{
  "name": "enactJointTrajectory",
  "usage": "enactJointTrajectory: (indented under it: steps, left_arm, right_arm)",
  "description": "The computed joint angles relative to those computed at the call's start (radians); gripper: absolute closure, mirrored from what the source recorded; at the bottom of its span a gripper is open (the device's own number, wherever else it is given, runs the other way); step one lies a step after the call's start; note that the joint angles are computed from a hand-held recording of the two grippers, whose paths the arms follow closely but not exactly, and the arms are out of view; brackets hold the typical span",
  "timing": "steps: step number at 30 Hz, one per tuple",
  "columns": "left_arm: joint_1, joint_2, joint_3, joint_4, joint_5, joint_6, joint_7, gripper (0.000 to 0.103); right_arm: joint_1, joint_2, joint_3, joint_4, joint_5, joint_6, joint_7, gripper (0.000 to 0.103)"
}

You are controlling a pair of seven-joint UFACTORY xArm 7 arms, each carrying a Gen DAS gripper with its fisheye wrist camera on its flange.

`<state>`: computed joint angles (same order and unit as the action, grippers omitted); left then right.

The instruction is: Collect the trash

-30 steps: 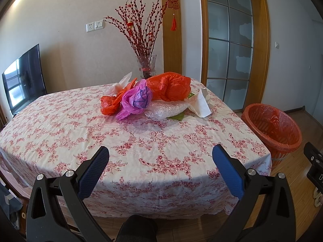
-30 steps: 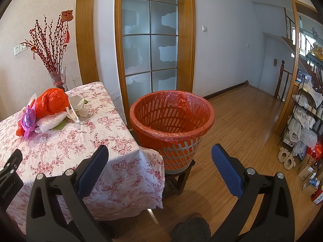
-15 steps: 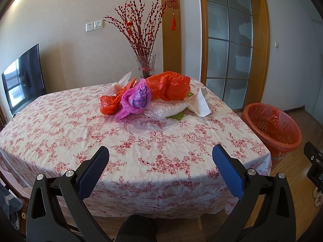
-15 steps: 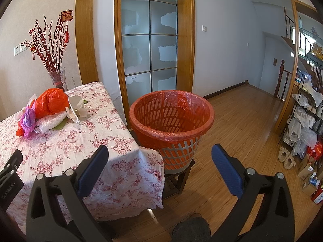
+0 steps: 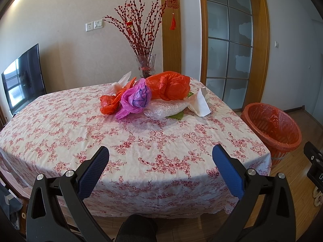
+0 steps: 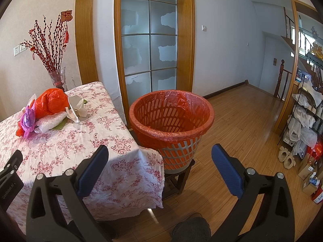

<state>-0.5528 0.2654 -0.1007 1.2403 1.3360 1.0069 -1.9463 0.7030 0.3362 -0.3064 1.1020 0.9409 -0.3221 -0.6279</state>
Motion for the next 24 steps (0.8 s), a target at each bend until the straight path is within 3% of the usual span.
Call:
enactJointTrajectory:
  steps: [19, 24]
  left_arm:
    - [0.003, -0.002, 0.002, -0.002, -0.008, -0.004, 0.002, 0.002]
    - [0.019, -0.007, 0.009, -0.012, -0.015, -0.018, -0.013, 0.002]
  right_arm:
    - [0.002, 0.012, -0.006, 0.004, -0.014, 0.003, 0.017, 0.004]
    - [-0.009, 0.029, -0.01, 0.022, -0.075, 0.031, 0.061, 0.004]
